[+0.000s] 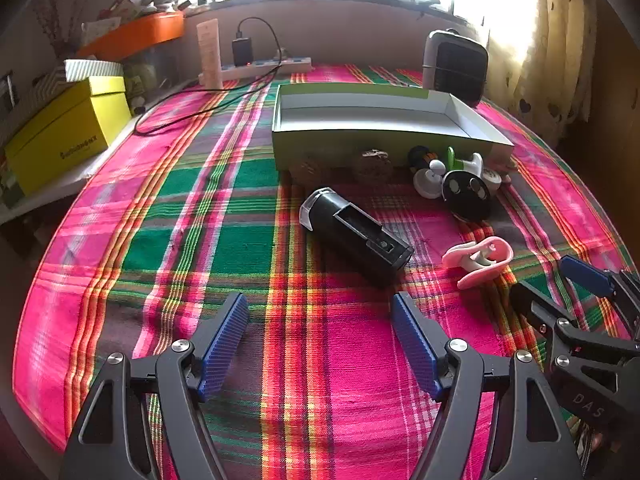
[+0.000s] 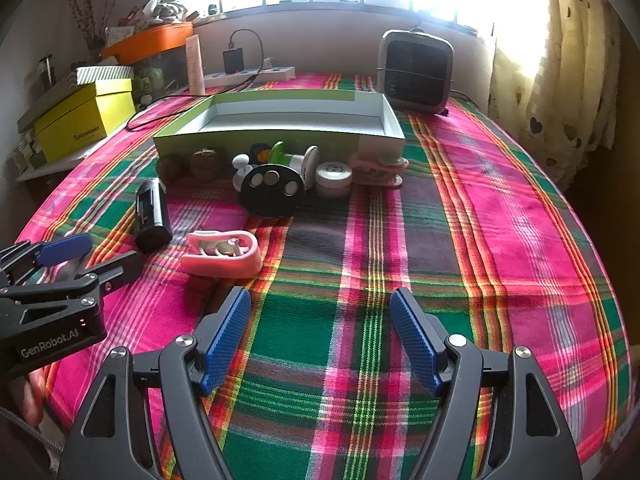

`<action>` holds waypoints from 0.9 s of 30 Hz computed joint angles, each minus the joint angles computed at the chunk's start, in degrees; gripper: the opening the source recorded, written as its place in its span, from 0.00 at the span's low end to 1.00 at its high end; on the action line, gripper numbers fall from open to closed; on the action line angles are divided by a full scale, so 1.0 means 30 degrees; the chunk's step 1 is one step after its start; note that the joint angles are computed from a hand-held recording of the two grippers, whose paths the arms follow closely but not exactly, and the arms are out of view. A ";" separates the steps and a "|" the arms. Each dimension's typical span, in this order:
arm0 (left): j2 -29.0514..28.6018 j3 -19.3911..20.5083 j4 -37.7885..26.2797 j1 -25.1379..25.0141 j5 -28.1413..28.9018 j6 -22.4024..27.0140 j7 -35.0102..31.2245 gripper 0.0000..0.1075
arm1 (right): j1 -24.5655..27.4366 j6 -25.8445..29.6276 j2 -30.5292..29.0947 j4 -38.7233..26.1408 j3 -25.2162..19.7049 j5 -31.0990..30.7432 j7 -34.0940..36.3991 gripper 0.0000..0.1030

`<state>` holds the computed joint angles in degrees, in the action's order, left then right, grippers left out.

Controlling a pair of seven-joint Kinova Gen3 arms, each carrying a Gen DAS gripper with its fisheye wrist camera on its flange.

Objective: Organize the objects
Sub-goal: 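Reach the right gripper to the pink-and-white clip and close on it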

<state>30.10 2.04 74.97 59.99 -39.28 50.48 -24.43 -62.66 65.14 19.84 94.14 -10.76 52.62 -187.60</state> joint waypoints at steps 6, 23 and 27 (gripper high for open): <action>-0.0227 0.0163 0.0373 -0.0273 0.0138 -0.0441 -0.0391 0.68 | 0.0948 -0.2255 -0.0585 0.0477 -0.0384 -0.0380 0.2372 0.71; -0.1211 0.0479 0.1714 -0.1381 0.1379 -0.2375 -0.1098 0.68 | 0.2674 -0.4987 -0.0223 -0.1047 0.0208 -0.3486 1.1482 0.71; -0.1352 0.0623 0.1835 -0.1744 0.1912 -0.2729 -0.1337 0.68 | 0.2662 -0.5495 -0.0266 -0.1041 0.0498 -0.3875 1.2186 0.71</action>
<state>26.04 3.91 80.47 54.76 -33.54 42.29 -28.44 -54.67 48.65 19.04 91.01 -9.26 40.99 -151.04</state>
